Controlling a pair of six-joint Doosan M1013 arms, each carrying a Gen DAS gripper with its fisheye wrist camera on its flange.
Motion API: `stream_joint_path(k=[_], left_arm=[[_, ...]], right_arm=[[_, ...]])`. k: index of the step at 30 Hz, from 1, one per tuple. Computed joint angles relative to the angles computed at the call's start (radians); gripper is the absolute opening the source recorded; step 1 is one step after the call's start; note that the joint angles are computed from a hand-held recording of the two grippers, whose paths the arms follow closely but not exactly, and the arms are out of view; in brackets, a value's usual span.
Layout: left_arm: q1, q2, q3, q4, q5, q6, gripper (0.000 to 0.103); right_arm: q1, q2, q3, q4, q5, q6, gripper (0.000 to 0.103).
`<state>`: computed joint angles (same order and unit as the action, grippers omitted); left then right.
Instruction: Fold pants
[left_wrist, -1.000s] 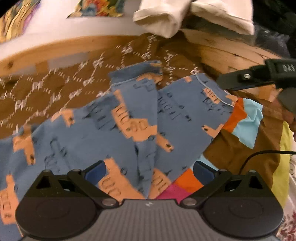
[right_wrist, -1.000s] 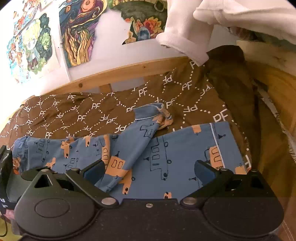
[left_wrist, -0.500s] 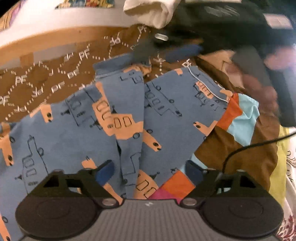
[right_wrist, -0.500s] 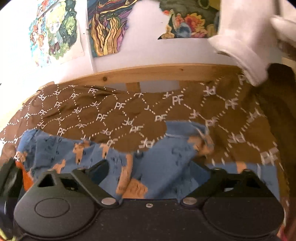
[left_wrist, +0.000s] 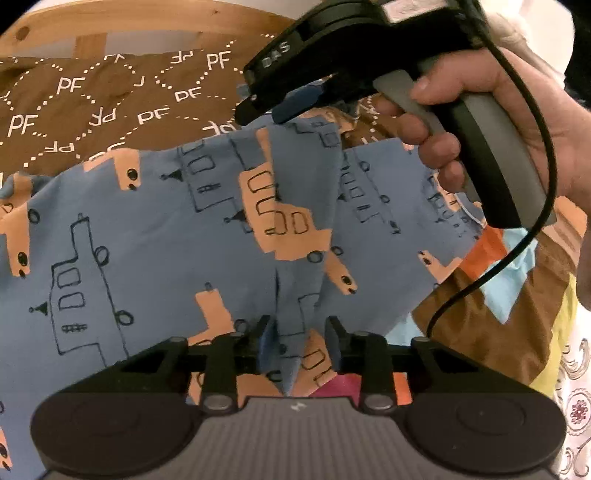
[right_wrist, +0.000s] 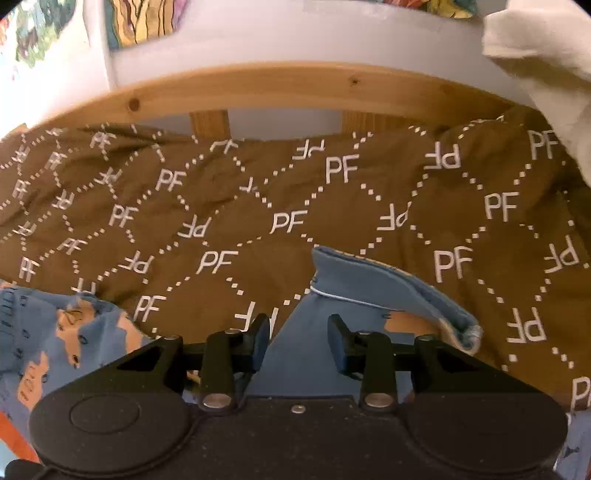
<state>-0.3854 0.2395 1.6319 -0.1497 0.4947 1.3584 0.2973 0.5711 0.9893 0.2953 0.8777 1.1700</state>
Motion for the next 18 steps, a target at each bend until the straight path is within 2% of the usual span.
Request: stream_joint_path(k=[4, 6, 7, 8, 9, 11, 13, 18], left_arm=[[-0.007, 0.005, -0.010, 0.051, 0.024, -0.021, 0.028], [-0.009, 0.009, -0.017, 0.069, 0.041, -0.033, 0.019], [-0.008, 0.010, -0.021, 0.069, 0.052, -0.034, 0.017], [-0.006, 0.011, -0.024, 0.061, 0.060, -0.030, 0.014], [-0.003, 0.010, -0.026, 0.048, 0.065, -0.025, 0.010], [0.003, 0.012, -0.032, 0.016, 0.073, -0.015, 0.007], [0.008, 0.010, -0.031, -0.006, 0.077, -0.009, 0.007], [-0.004, 0.004, -0.028, 0.072, 0.079, -0.043, 0.008]], right_arm=[[0.023, 0.021, -0.029, -0.082, 0.015, 0.057, 0.038], [0.032, 0.033, -0.045, -0.125, 0.022, 0.077, 0.035], [0.036, 0.036, -0.048, -0.145, 0.020, 0.089, 0.029], [0.039, 0.036, -0.048, -0.179, 0.011, 0.111, 0.011], [0.038, 0.034, -0.043, -0.186, 0.003, 0.119, 0.006], [0.026, 0.026, -0.030, -0.146, -0.011, 0.127, 0.000], [0.010, 0.003, 0.009, -0.080, -0.059, 0.120, 0.000], [-0.029, -0.063, 0.111, 0.069, -0.168, 0.045, 0.000]])
